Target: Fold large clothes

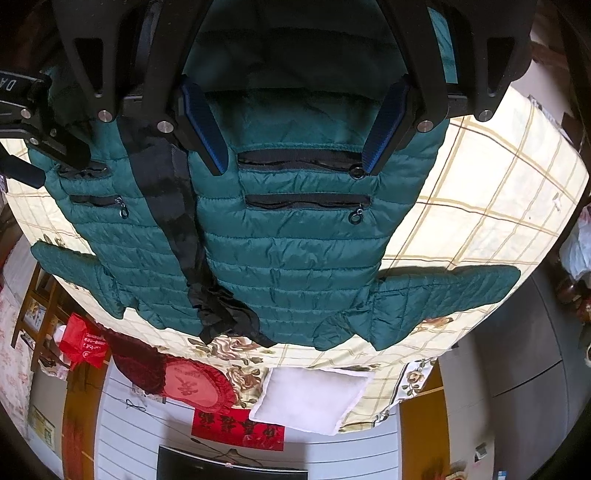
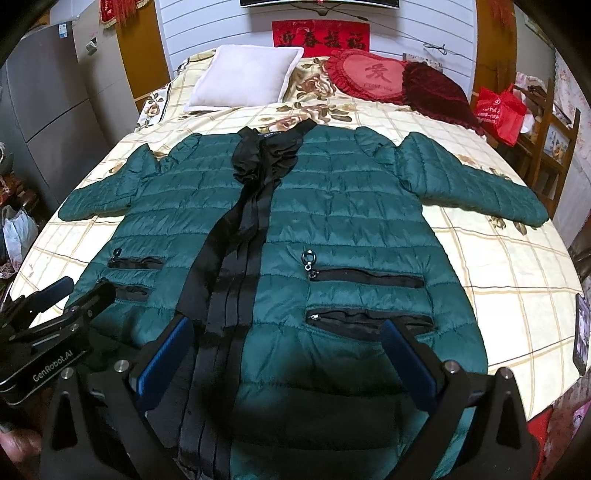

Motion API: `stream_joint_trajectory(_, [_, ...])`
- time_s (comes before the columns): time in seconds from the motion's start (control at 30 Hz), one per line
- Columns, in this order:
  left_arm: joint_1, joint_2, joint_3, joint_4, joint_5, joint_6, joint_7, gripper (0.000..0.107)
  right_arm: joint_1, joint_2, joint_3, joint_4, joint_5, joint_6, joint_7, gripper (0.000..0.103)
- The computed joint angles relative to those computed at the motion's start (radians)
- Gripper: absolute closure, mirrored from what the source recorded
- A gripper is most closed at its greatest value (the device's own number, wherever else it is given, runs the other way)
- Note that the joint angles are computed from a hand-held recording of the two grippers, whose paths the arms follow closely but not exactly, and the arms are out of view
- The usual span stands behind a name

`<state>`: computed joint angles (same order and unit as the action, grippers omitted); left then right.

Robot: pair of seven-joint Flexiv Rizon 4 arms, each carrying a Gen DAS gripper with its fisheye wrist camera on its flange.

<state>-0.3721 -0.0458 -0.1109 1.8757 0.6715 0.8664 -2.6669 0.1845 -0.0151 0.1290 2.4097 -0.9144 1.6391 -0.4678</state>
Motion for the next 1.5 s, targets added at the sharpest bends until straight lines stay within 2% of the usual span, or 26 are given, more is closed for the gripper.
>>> stream_joint_trajectory(0.07, [0.002, -0.001, 0.001, -0.004, 0.01, -0.001, -0.003, 0.034, 0.004, -0.003, 0.003, -0.007, 0.013, -0.012, -0.01, 0.0])
stream_joint_trajectory(0.4, [0.02, -0.031, 0.021, -0.046, 0.019, -0.009, 0.024, 0.034, 0.034, -0.05, -0.029, -0.098, -0.079, -0.079, 0.005, 0.0])
stream_joint_trajectory(0.53, [0.025, -0.046, 0.034, -0.069, 0.03, -0.017, 0.028, 0.034, 0.054, -0.083, -0.033, -0.148, -0.042, -0.093, -0.048, 0.0])
stream_joint_trajectory(0.7, [0.036, -0.067, 0.053, -0.092, 0.029, -0.013, 0.042, 0.034, 0.088, -0.118, -0.063, -0.211, -0.068, -0.108, -0.049, 0.0])
stream_joint_trajectory(0.97, [0.05, -0.11, 0.084, -0.129, 0.01, -0.003, 0.064, 0.034, 0.131, -0.201, -0.047, -0.319, 0.13, -0.145, -0.193, 0.0])
stream_joint_trajectory(1.23, [0.051, -0.158, 0.115, -0.177, 0.01, 0.002, 0.083, 0.034, 0.135, -0.284, 0.013, -0.451, 0.419, -0.232, -0.407, 0.0])
stream_joint_trajectory(1.5, [0.055, -0.219, 0.145, -0.225, -0.018, 0.02, 0.121, 0.034, 0.187, -0.362, -0.034, -0.555, 0.469, -0.3, -0.461, 0.0])
